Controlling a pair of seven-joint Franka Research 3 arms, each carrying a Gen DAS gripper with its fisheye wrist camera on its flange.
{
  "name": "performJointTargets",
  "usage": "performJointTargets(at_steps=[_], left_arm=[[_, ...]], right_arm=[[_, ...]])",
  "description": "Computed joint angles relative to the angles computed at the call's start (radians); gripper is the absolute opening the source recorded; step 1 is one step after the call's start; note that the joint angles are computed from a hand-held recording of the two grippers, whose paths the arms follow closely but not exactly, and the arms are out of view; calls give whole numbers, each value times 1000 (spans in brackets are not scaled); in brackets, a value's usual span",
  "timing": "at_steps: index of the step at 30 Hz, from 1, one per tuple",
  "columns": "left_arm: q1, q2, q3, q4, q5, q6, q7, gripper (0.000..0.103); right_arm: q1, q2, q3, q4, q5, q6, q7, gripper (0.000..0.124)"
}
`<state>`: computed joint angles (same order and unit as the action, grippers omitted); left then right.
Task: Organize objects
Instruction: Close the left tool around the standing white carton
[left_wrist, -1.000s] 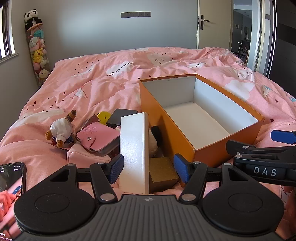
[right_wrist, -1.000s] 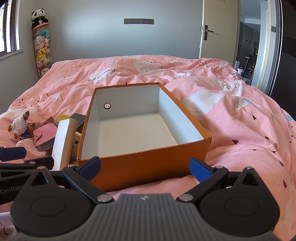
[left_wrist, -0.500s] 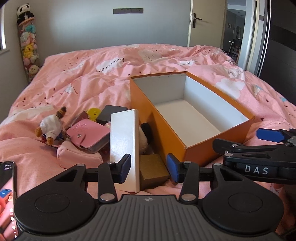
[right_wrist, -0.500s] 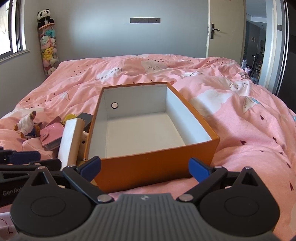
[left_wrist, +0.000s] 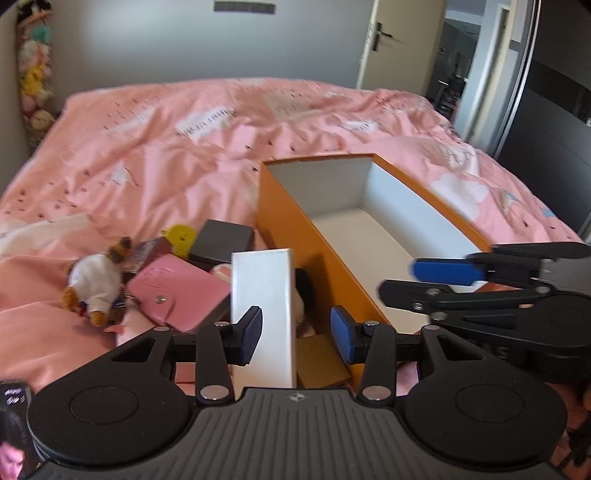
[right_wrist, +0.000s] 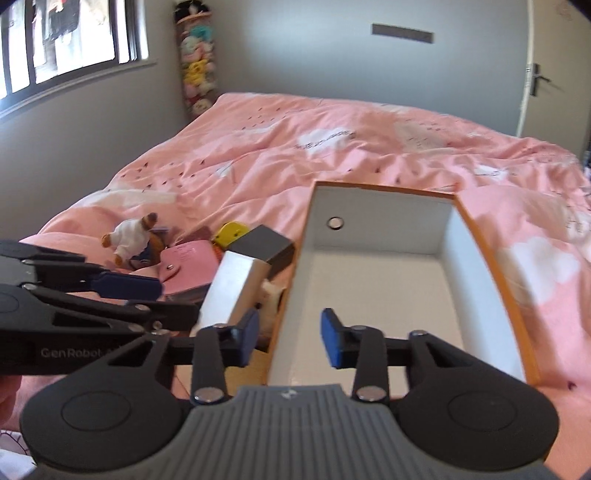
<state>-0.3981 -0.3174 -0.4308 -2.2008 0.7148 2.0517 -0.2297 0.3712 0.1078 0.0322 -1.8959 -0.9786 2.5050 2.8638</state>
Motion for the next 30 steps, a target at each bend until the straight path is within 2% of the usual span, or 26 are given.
performJointTargets(at_steps=[1,3,7,11,13,17,22,26,30], left_arm=[[-2,-19,27,-30,-21,54,15,54],[4,-39,54,-66,-61,109,45,69],[26,-39,72,-91,-118,127,117,74],[45,-60,106,-155,-185,242,155,78],[56,-62,113,-177,-212,284,177,78],[74,-44,118,-182,-253,304,237,78],[91,-41,127,-200,-285,343,281,69],[102,-44,123,-206,-296,360,297,69],[122,-44,116,-232,-282,413,270,69]], right_arm=[[-8,16,-1,17,34,9,-38,26],[-18,44,-7,46,102,18,-102,21],[-27,90,-29,93,219,44,-213,21],[-14,125,-57,131,266,40,-271,21],[-13,139,-66,144,294,46,-300,21],[-2,162,-86,166,319,44,-343,22],[1,173,-102,172,349,52,-364,22],[-3,178,-106,173,380,57,-388,22],[-3,181,-111,169,404,69,-409,22]])
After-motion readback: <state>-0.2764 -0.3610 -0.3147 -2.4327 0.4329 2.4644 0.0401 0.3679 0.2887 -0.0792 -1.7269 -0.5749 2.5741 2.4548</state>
